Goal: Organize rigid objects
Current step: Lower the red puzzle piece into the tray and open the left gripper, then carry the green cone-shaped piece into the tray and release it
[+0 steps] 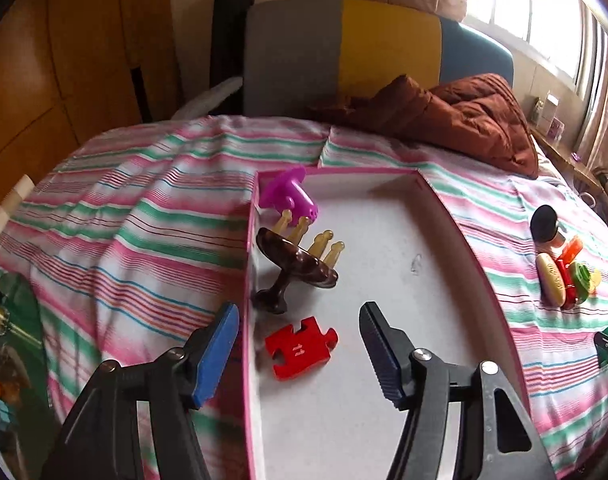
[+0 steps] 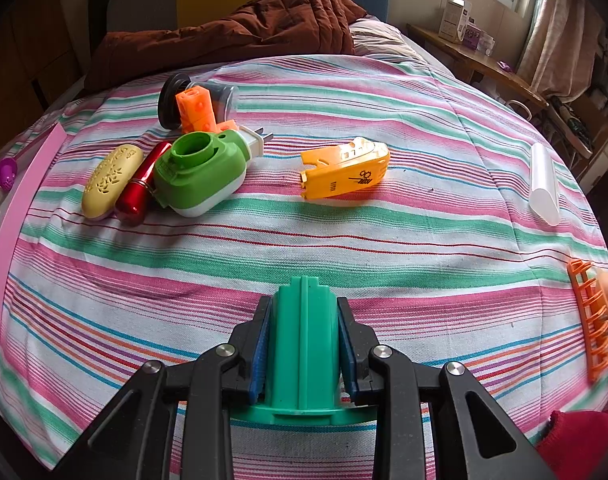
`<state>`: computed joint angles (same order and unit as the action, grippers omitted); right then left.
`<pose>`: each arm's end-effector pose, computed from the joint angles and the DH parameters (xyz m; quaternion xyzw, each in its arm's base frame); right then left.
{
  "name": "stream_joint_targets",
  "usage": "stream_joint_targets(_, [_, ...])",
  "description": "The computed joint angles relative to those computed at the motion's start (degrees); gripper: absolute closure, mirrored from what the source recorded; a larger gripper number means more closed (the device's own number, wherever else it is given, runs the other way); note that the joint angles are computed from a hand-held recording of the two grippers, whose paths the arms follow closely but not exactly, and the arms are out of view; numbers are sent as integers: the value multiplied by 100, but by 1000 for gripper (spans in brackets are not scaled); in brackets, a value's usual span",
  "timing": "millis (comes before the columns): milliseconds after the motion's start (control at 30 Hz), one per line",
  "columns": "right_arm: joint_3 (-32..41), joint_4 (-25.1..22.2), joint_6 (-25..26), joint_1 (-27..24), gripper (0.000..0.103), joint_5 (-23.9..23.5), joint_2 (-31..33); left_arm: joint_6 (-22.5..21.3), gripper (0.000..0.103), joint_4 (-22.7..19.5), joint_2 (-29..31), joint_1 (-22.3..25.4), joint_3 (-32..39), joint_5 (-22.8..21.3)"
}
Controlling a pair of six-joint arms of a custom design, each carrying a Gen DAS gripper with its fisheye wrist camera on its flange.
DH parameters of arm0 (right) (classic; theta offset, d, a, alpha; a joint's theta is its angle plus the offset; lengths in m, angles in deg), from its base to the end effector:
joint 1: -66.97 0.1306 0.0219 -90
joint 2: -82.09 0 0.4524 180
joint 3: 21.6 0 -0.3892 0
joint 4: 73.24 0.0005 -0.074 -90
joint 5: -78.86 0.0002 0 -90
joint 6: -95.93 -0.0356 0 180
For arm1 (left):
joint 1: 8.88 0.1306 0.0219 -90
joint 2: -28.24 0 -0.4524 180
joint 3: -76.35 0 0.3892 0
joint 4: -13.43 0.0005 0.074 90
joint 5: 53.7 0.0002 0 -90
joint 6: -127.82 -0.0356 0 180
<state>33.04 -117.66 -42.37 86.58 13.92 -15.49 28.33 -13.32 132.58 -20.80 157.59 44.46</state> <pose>0.3244 0.0990 0.2964 0.2715 0.9260 -0.0934 0.2450 0.5490 -0.1216 0.3326 0.1980 0.9160 -0.0741 0.3409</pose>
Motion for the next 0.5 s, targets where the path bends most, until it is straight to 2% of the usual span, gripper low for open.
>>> stream_joint_targets(133, [3,-19,17,-14,73,13,-3,18,39,69,-309,53,-237,-39])
stream_joint_targets(333, [74,-148,-81,24,73,32,53,-17,39,-73,-592,162,-447,65])
stream_joint_targets(500, [190,-360,-322,69,73,24,120,-32,39,-96,-740,276,-552,219])
